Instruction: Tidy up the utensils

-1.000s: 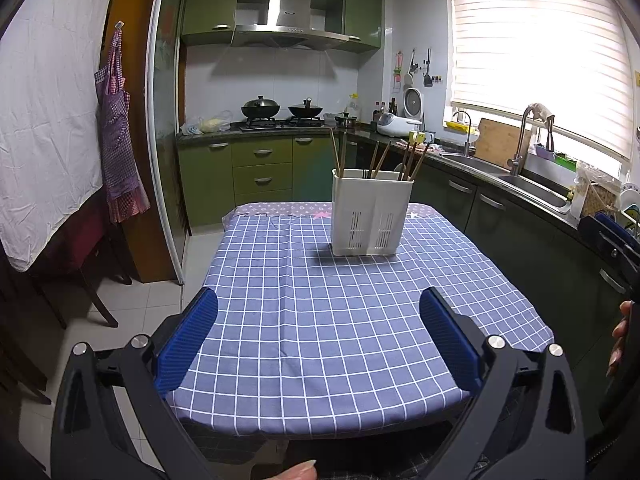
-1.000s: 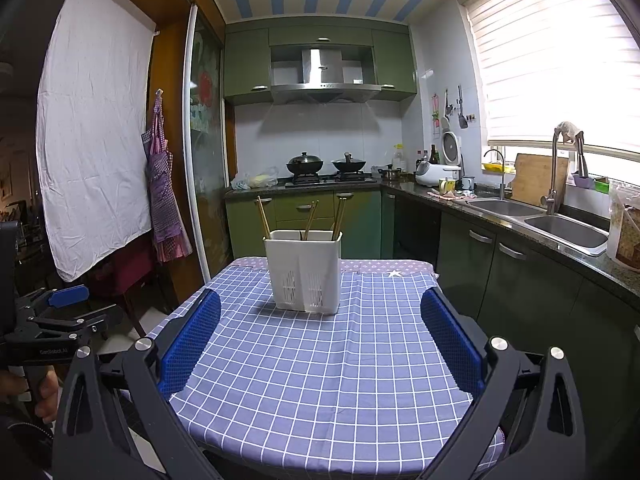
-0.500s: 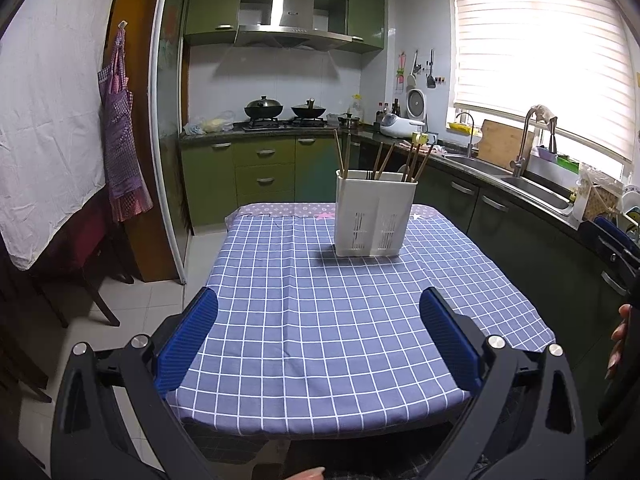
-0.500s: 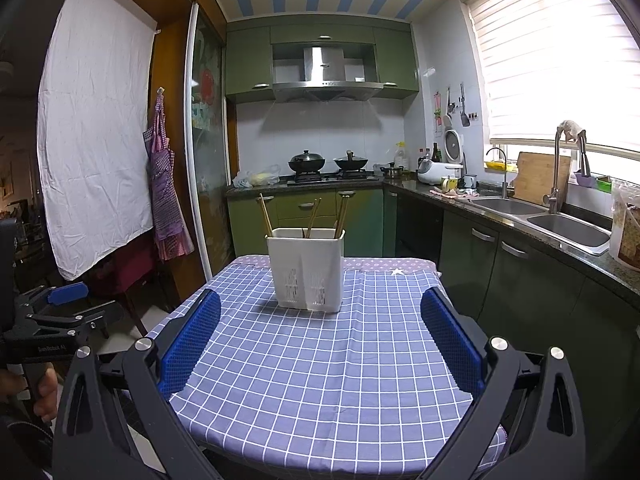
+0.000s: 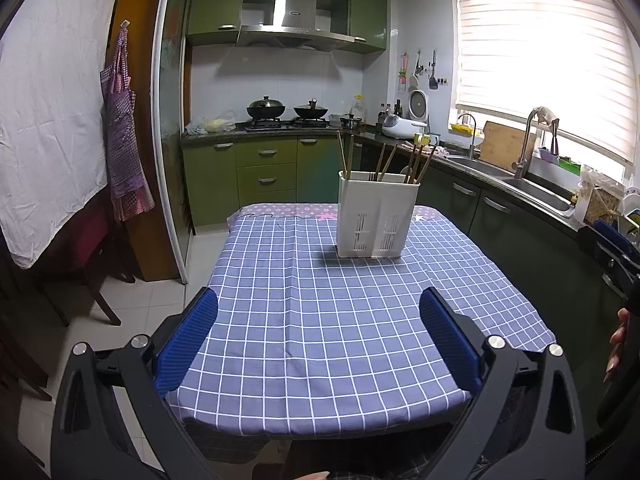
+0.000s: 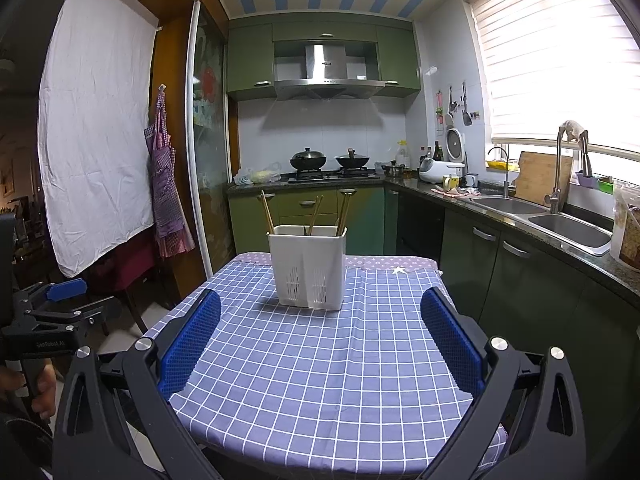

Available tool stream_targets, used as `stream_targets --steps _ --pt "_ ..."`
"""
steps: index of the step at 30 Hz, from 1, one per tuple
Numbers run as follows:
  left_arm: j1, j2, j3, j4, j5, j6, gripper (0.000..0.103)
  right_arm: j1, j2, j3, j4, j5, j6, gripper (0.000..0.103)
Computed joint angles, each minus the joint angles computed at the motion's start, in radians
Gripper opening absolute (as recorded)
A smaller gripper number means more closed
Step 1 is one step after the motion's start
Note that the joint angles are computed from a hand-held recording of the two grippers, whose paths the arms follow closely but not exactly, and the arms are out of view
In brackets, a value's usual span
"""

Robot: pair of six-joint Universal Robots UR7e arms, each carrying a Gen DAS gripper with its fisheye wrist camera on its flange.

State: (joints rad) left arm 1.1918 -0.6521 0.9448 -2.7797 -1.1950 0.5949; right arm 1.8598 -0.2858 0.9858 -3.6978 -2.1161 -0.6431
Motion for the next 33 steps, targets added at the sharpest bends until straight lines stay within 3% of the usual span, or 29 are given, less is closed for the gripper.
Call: stream_targets --steps 7,33 --pt "-0.006 -0.007 0.02 -0.052 0.004 0.028 0.096 -0.003 0.004 -0.006 0.008 0.002 -0.003 0.098" --pt "-0.004 0.002 -0.007 -0.001 0.017 0.014 0.096 -0.004 0.001 -0.003 0.025 0.002 -0.005 0.098"
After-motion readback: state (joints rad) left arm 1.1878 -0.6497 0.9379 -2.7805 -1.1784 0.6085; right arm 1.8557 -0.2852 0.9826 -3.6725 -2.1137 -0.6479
